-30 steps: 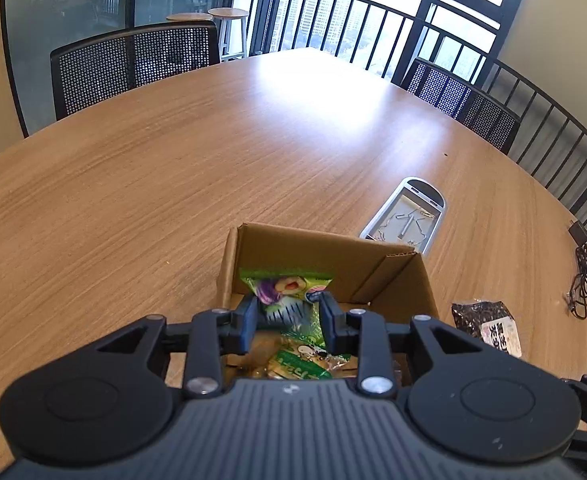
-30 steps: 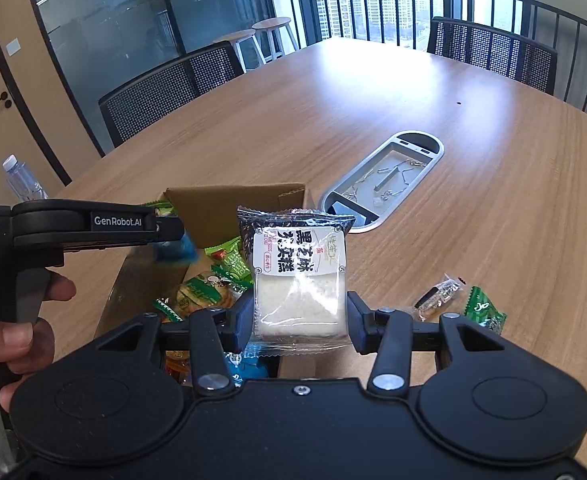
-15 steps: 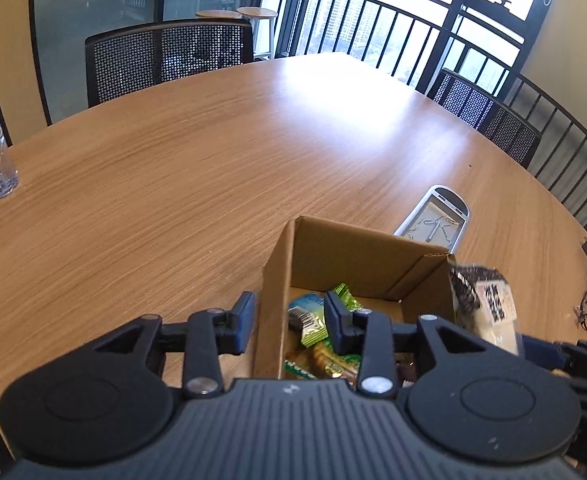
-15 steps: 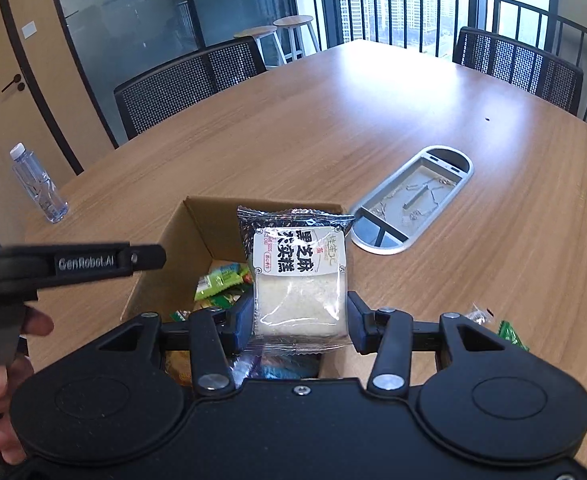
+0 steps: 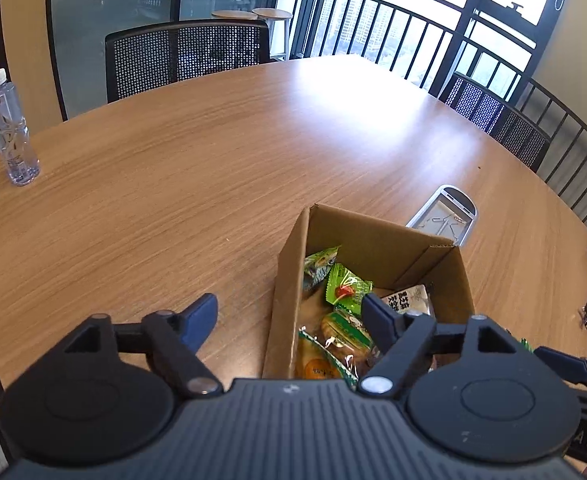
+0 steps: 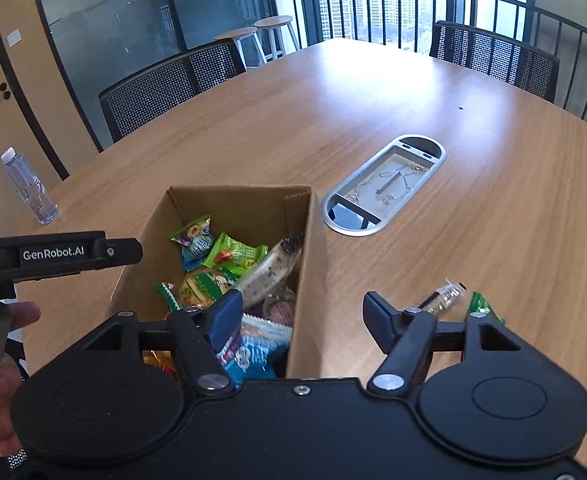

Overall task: Organize snacks
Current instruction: 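Open both tools over the box to drop the packs, then move both open tools back toward the last two snacks on the table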

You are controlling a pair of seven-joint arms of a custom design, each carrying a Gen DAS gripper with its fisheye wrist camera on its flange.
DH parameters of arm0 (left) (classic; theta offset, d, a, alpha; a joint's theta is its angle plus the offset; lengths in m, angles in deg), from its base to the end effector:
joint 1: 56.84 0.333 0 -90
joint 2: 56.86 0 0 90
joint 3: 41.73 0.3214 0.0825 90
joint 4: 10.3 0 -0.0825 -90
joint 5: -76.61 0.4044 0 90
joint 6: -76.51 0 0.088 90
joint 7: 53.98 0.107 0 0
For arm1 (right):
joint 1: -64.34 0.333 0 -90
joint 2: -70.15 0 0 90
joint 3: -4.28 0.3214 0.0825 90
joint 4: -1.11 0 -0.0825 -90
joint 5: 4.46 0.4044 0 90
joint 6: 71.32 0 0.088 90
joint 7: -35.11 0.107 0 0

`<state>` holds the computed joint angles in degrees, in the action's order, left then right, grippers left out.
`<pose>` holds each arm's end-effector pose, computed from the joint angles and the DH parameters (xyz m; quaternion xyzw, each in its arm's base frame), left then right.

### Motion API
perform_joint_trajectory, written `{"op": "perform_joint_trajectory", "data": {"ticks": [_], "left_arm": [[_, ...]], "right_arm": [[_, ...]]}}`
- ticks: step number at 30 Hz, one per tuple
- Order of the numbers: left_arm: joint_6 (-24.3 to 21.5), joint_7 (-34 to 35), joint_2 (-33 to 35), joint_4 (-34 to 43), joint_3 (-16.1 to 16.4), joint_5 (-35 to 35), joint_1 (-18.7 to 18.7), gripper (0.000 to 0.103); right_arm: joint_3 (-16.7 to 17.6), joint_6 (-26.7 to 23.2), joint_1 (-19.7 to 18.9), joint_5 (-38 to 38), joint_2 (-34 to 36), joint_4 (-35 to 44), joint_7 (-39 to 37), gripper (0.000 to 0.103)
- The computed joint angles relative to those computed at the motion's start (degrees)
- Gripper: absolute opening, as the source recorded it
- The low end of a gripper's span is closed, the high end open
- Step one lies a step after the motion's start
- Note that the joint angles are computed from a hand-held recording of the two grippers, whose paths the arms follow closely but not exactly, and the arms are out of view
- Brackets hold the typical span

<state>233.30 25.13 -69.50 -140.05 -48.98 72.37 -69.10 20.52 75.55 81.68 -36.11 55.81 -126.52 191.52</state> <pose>0.5126 -0.1825 0.5266 -0.6312 0.6976 -0.2998 0.1582 0.4387 0.3120 0.5320 -0.5979 0.7167 -0.2167 0.2862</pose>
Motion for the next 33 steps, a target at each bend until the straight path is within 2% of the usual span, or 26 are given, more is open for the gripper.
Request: {"op": "perform_joint_trajectory", "data": {"ticks": [8, 11, 14, 20, 33], "left_arm": [[0.07, -1.53, -3.26, -2.68, -0.75, 1.05, -0.99, 0.09], [0.25, -1.56, -4.5, -3.69, -0.55, 1.06, -1.85, 0.1], [0.8, -0.89, -5.98, -4.99, -0.11, 0.51, -3.18, 0.103], [0.94, -0.6, -8.47, -6.9, 0.17, 0.28, -5.06, 0.103], [-0.52, 0.62, -11.19, -8.43, -0.02, 0.75, -8.33, 0.103]], "right_arm": [[1.53, -0.57, -0.75, 1.23, -6.13, -5.25, 2.04, 0.079], [2.36, -0.54, -1.41, 2.13, -8.32, -6.94, 2.2, 0.082], [3.31, -0.69, -2.27, 2.86, -10.58, -8.6, 2.39, 0.087], [5.28, -1.49, -3.85, 4.65, -15.5, -12.03, 3.22, 0.095], [7.73, -3.12, -6.0, 10.22, -24.54, -18.05, 3.62, 0.103]]}}
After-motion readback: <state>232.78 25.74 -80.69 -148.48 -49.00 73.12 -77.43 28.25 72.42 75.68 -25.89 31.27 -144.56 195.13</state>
